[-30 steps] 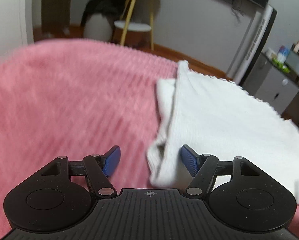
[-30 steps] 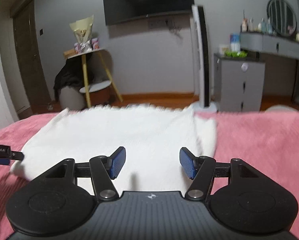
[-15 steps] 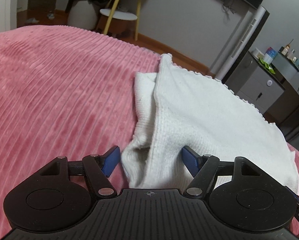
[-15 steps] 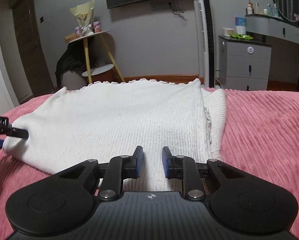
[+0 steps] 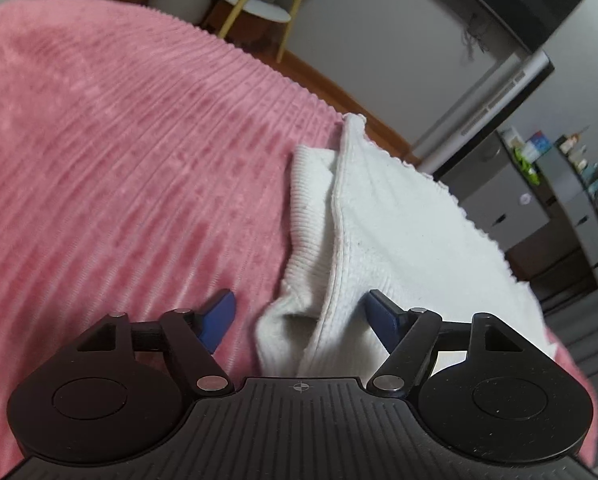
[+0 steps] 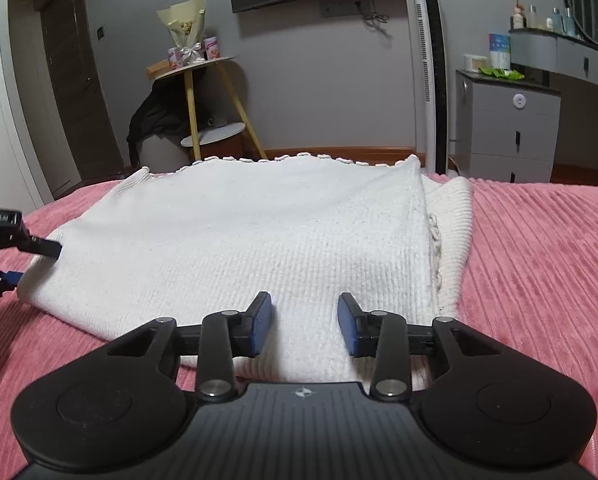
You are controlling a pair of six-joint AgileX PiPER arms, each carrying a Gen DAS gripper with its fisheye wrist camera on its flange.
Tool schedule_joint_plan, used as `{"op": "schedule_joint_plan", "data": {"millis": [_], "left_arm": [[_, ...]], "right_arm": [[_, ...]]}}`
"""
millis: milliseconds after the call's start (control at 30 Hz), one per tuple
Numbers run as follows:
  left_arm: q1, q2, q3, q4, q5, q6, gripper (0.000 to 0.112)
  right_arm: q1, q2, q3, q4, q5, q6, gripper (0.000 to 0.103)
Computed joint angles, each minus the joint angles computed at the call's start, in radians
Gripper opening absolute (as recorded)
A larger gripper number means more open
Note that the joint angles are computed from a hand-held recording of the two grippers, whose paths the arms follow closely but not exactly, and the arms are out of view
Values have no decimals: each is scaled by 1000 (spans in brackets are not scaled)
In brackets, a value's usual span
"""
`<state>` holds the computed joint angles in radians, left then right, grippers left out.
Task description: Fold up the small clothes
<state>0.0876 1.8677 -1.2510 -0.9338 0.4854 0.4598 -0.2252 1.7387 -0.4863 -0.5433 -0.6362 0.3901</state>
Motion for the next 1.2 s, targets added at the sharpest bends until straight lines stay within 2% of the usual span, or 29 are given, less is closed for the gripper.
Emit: {"op": "schedule_joint_plan", "data": {"millis": [33, 100, 133, 233, 367, 467, 500, 600, 700, 767, 900, 967, 1200], "left_arm": [[13, 2, 7, -66, 14, 57, 75], [50, 18, 9, -182, 88, 145, 61], [60, 25, 7, -198, 112, 154, 61], [50, 31, 0, -167, 106, 152, 64], [55, 61, -10, -245, 135, 180, 64], [57, 92, -24, -295, 164, 180, 50], [61, 96, -23, -311, 172, 187, 41], [57, 88, -25, -306, 163, 171, 32], [24, 53, -37, -213, 117, 117, 26], [-7, 31, -64, -100, 92, 29, 24], [-77, -10, -121, 94, 61, -109, 22], [-131, -26, -161, 241, 48, -212, 22], [-373, -11, -336, 689, 69, -485, 21]], "right_arm": [[-3, 3, 2, -2, -10, 2, 36], [-14, 8, -1, -26, -21, 27, 36], [-21, 12, -1, -37, -32, 38, 36], [-29, 24, -2, -46, -56, 54, 36], [-31, 37, 9, -29, -93, 26, 36], [-25, 44, 18, -1, -117, -9, 36], [-26, 45, 19, -1, -122, -15, 36], [-28, 51, 16, -7, -126, -31, 36], [-18, 46, 9, 2, -102, -22, 35], [-7, 37, 8, 20, -87, -32, 35], [6, 25, 15, 50, -87, -55, 24], [7, 19, 16, 56, -83, -50, 22], [-20, 4, 12, 36, -79, 3, 22]]}}
